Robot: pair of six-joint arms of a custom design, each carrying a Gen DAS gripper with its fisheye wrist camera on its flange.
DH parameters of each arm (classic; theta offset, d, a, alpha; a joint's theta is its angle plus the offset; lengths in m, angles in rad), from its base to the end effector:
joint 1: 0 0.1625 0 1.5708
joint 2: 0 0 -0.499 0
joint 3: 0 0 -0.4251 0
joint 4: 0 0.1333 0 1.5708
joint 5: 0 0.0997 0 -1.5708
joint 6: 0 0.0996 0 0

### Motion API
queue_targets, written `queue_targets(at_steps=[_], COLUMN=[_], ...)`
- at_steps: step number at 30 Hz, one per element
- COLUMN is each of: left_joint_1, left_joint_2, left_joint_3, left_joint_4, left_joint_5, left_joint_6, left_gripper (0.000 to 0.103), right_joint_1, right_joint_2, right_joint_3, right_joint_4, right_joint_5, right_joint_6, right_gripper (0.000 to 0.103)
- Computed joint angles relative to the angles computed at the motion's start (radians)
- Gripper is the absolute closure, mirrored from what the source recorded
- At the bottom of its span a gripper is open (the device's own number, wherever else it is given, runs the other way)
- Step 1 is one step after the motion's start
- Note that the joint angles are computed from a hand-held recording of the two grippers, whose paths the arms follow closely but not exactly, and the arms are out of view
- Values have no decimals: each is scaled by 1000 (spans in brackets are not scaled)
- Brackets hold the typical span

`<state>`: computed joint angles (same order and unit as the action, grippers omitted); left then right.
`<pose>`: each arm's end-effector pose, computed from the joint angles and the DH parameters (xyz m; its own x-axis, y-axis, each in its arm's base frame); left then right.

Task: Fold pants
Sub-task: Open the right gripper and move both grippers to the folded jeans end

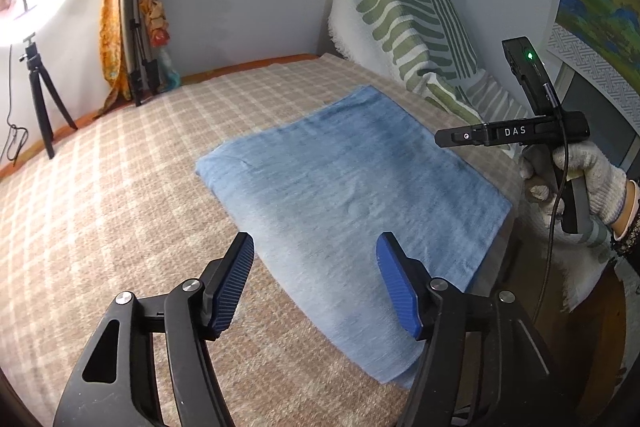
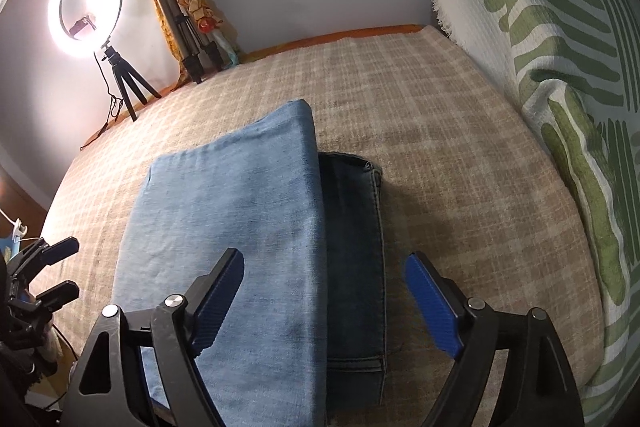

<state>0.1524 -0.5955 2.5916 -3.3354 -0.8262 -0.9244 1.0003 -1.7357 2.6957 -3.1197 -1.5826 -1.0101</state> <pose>-0.2838 -0.2467 -0.0390 -0.7426 0.3341 -0.5804 0.6130 0.6880 -0.3883 -0.0509 -0.3239 0.2791 -0.8260 -0.3026 0.4756 -0.4709 0.8342 -0.2871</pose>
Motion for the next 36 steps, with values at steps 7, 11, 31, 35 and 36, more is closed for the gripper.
queue_targets(at_steps=[7, 11, 31, 35, 36], left_joint_1=[38, 74, 258, 292, 301], left_joint_2=[-10, -11, -4, 11, 16], left_joint_3=[32, 40, -4, -23, -25], left_joint_4=[-103, -160, -207, -225, -235], left_joint_5=[-45, -84, -230, -269, -276], left_joint_6=[-44, -43, 23, 62, 64], left_gripper=[38, 38, 38, 38, 38], right_joint_1=[-12, -43, -168, -181, -180], right_joint_2=[6, -6, 40, 45, 48], right_joint_3=[3, 9, -53, -58, -59], right_joint_4=[9, 15, 196, 208, 209], right_joint_5=[7, 37, 113, 151, 153], right_joint_6=[-25, -54, -103, -122, -124], right_gripper=[7, 3, 0, 0, 0])
